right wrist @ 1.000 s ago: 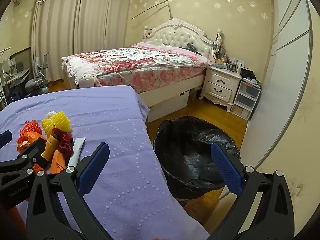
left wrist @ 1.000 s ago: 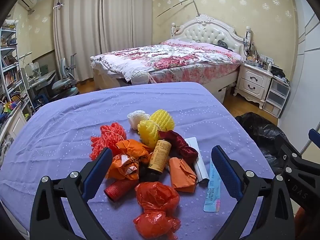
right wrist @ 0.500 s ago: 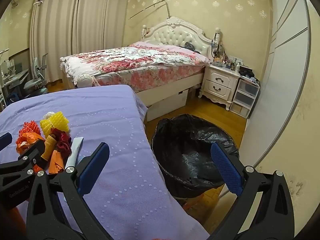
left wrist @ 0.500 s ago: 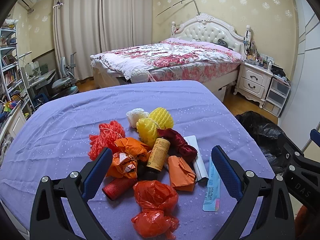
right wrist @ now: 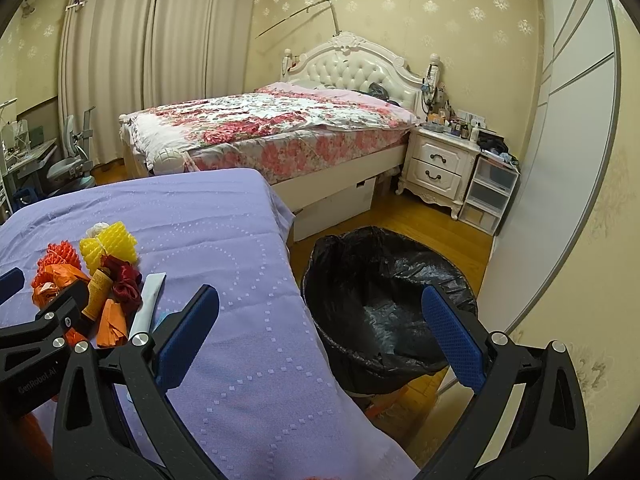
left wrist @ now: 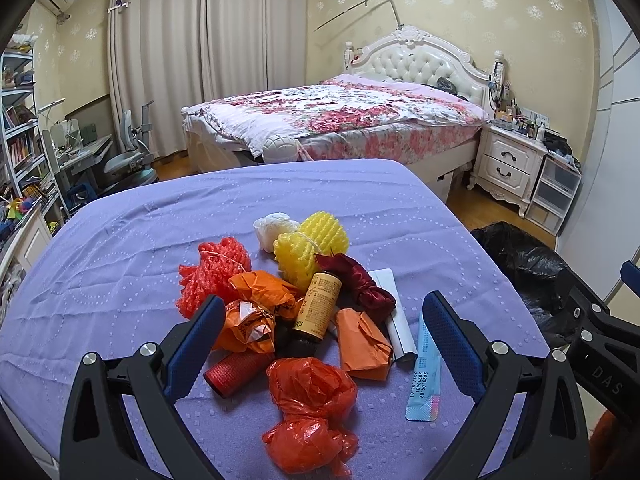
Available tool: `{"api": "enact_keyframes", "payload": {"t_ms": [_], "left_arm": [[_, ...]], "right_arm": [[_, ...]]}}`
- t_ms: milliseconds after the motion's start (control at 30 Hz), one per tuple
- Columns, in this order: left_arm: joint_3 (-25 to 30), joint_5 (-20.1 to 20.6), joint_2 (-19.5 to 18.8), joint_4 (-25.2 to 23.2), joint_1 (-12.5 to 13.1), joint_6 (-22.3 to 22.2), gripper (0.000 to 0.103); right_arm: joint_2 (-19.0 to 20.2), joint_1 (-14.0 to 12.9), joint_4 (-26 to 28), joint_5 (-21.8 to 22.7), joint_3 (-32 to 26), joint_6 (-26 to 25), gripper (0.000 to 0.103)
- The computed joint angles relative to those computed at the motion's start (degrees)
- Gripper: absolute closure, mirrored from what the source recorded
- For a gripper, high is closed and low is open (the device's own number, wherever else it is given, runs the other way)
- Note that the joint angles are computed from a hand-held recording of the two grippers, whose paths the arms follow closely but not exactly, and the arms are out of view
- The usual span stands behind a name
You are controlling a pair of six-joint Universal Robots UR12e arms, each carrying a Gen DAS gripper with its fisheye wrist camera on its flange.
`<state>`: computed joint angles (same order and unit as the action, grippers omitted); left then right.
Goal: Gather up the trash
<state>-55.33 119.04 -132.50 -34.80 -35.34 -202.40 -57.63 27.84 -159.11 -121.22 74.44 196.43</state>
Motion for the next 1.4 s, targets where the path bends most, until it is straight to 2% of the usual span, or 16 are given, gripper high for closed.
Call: {"api": "enact_keyframes", "payload": {"t_ms": [1400], "left_arm": [[0.5,-0.23,-0.74,-0.15,-0.05,-0.37,0.007]], "right_arm": [[-0.55,-0.6,-1.6,0.71,2.56,0.21,0.004]]}}
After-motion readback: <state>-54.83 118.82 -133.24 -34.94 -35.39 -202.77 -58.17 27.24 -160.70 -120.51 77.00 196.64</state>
